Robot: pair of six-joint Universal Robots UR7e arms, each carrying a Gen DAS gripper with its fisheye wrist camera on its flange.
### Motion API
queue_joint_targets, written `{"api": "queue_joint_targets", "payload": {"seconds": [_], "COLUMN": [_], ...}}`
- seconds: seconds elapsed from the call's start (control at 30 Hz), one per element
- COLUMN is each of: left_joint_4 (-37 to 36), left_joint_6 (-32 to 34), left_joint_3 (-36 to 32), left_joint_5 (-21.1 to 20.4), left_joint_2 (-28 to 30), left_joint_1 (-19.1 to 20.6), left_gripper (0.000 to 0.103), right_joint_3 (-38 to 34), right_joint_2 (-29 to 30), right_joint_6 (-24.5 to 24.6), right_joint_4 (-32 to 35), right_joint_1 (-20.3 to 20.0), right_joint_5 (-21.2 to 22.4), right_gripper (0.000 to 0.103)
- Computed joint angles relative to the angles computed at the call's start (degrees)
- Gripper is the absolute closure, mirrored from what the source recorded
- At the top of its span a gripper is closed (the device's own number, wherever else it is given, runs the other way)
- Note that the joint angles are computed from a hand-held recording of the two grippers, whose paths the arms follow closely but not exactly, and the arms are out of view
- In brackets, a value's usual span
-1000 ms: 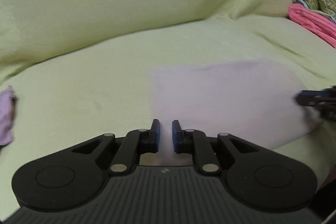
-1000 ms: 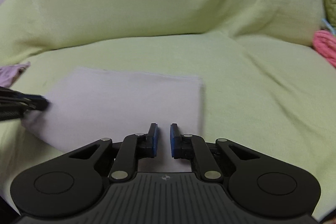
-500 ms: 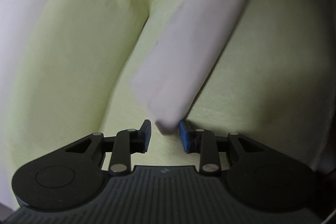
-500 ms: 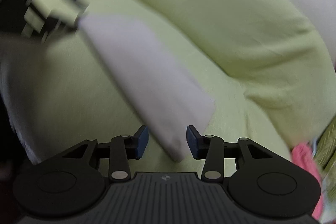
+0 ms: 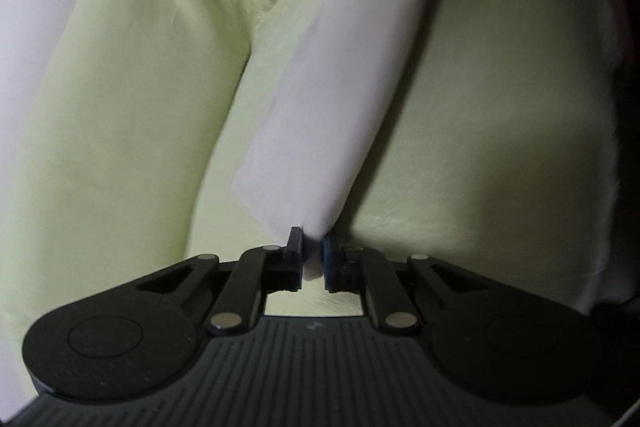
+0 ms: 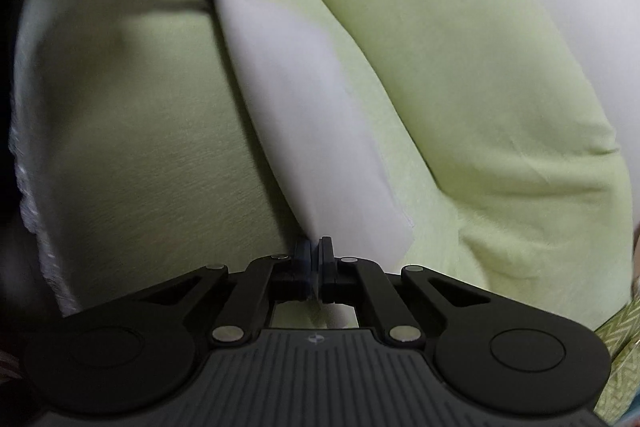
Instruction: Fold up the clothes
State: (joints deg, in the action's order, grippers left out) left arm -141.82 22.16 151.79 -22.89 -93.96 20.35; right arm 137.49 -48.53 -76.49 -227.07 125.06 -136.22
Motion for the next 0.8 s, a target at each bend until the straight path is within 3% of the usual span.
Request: {"api": "queue_joint_targets", "payload": {"seconds": [0.07, 0.13, 0.2, 0.23, 0.27, 0.33, 0.4, 0.53, 0.63, 0.8], "left_joint_4": [6.0, 10.1, 12.8, 14.8, 15.5, 12.5, 5.0, -8.6, -8.8, -13.9], "left_joint_6": [-5.0, -9.4, -12.7, -15.4, -17.7, -19.6, -18.9, -17.8, -21.9, -21.6], "left_joint_3": [-2.2, -4.6, -7.5, -9.8, -12.1, -15.7, -18.3, -24.1, -26.2, -28.0], "left_joint_5": [-2.4, -5.3, -9.1, -12.0, -15.4, -21.0, -23.0, -26.2, -30.5, -34.2], "left_joint_2": [-1.9, -2.9, -4.6, -5.7, -6.9, -7.9, -5.1, 5.4, 7.1, 11.1], "left_joint_1": [0.4, 2.4, 4.1, 5.2, 6.7, 10.2, 14.2, 22.8, 26.9, 31.3], "left_gripper": [0.093, 0.088, 0.084, 0.080, 0.079, 0.079, 0.079, 0.079, 0.079, 0.079], "right_joint_3": [1.2, 2.3, 2.5, 2.4, 2.1, 0.6, -1.4, -7.3, -8.9, -11.6], "right_joint_2": [-3.2, -7.6, -10.9, -13.6, -16.4, -23.0, -27.4, -24.6, -19.9, -18.9], "right_joint_6": [4.3, 10.8, 15.3, 17.5, 19.8, 27.3, 33.4, 38.4, 39.3, 43.7], "right_joint_4": [5.5, 15.0, 22.3, 26.4, 30.8, 41.3, 48.7, 49.6, 43.6, 43.6], "right_joint_1": [0.3, -0.6, -1.5, -2.0, -2.4, -4.8, -7.6, -13.7, -16.8, -22.1], "right_joint_5": [0.6, 2.5, 4.0, 5.6, 7.3, 13.6, 20.0, 27.7, 29.0, 32.4], "right_gripper": [0.103, 0.098, 0.083, 0.069, 0.065, 0.062, 0.063, 0.064, 0.064, 0.064]}}
